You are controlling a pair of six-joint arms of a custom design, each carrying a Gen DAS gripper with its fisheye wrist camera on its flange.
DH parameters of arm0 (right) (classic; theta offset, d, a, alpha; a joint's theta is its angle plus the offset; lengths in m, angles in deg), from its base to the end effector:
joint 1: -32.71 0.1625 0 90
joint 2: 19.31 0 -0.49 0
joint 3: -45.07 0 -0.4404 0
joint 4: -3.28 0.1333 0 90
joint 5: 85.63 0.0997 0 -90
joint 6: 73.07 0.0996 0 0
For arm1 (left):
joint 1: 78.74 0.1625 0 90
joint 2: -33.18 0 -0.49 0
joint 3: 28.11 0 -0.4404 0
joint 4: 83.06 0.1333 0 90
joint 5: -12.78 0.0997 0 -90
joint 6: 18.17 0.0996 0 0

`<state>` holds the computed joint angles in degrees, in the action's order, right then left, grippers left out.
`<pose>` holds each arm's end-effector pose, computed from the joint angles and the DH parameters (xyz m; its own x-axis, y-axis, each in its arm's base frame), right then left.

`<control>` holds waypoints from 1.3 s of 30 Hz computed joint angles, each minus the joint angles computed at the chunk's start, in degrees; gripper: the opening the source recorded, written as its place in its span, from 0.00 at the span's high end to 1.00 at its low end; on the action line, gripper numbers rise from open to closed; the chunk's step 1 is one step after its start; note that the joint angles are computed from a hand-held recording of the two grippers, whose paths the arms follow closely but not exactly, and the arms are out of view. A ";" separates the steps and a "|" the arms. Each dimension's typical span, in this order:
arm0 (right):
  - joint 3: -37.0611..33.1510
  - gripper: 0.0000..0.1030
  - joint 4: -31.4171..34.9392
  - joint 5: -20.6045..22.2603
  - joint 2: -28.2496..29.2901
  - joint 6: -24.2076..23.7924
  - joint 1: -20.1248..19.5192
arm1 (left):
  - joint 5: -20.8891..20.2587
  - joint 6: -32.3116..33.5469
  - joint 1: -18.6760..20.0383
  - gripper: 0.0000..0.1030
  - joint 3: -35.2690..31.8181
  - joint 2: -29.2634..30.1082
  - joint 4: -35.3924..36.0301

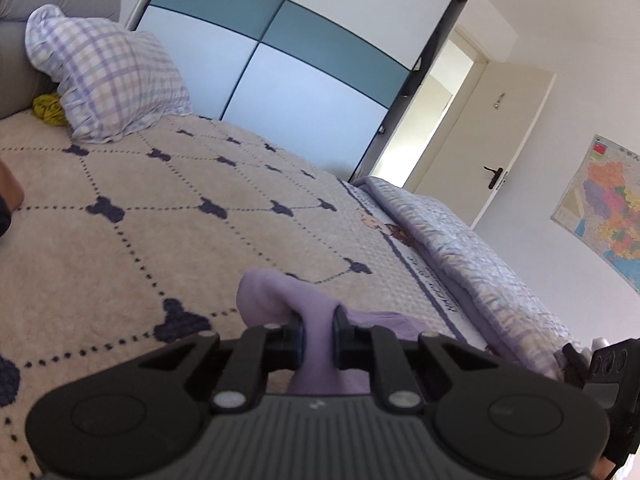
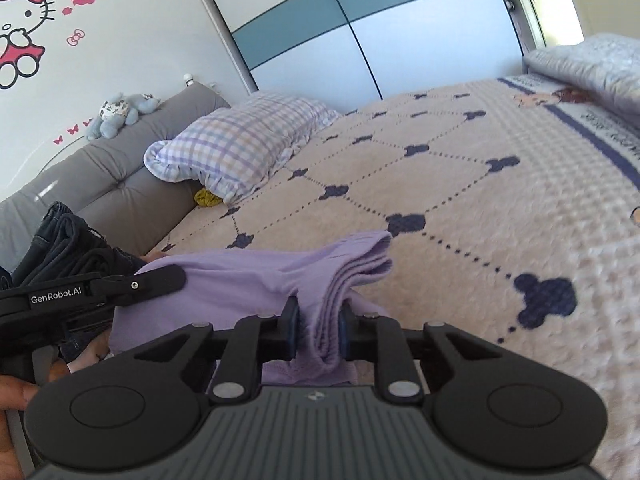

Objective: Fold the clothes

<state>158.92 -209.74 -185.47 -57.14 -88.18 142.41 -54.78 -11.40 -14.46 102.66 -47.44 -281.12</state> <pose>0.3229 -0.5569 0.0417 -0.8763 -0.3744 0.3032 -0.4747 0.5640 -0.6757 -0.0596 -0.5185 0.3434 -0.9391 0.1654 -0.3012 0.3436 0.4623 -0.8174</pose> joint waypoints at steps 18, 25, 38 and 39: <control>21.94 0.79 -0.74 -1.44 -53.88 -14.49 -10.80 | -16.24 -17.10 -25.33 0.58 -15.55 31.23 -3.99; 23.34 0.67 0.66 -18.64 -57.79 -6.55 -24.72 | -4.91 -17.94 -26.83 0.32 -17.80 38.30 5.61; 29.85 0.45 -25.91 -16.87 -51.82 -1.90 -20.82 | 7.48 -8.85 -22.84 0.24 -6.34 18.70 7.85; 29.39 0.44 -27.17 -18.53 -50.11 -2.26 -18.63 | 8.72 -7.89 -22.47 0.24 -5.55 16.78 8.76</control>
